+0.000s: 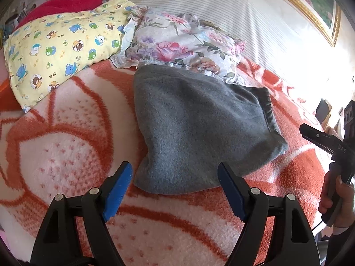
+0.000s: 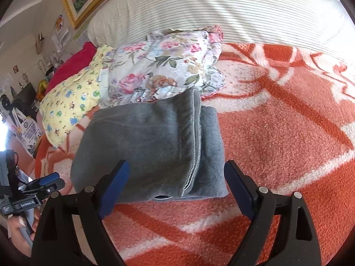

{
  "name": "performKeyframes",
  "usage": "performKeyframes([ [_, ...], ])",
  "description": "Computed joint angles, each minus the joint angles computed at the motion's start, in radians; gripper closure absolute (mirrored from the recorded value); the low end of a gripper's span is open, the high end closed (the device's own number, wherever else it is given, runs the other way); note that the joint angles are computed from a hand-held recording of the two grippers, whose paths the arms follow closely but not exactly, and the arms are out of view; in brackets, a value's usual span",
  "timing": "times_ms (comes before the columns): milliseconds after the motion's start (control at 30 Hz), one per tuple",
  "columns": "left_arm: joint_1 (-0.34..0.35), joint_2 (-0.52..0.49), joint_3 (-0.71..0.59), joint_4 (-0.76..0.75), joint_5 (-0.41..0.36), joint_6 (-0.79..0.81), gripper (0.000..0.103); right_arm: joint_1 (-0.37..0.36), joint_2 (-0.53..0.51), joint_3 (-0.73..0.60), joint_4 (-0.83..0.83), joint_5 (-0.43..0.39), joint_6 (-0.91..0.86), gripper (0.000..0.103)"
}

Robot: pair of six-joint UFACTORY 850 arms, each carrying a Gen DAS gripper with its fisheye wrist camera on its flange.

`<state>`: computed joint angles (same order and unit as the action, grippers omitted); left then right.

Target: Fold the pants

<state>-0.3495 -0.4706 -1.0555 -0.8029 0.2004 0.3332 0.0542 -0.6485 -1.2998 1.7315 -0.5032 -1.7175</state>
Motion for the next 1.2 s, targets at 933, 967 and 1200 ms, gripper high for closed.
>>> performKeyframes([
  [933, -0.083, -0.003, -0.025, -0.583, 0.164, 0.613, 0.019, 0.062, 0.084, 0.096, -0.026, -0.021, -0.229, 0.002],
  [967, -0.087, -0.004, -0.025, -0.596, 0.176, 0.624, 0.019, 0.064, 0.085, 0.098, -0.029, -0.024, -0.238, 0.002],
  [1200, -0.106, -0.001, -0.018, -0.606, 0.259, 0.645, 0.015, 0.076, 0.081, 0.093, -0.063, -0.027, -0.252, 0.001],
])
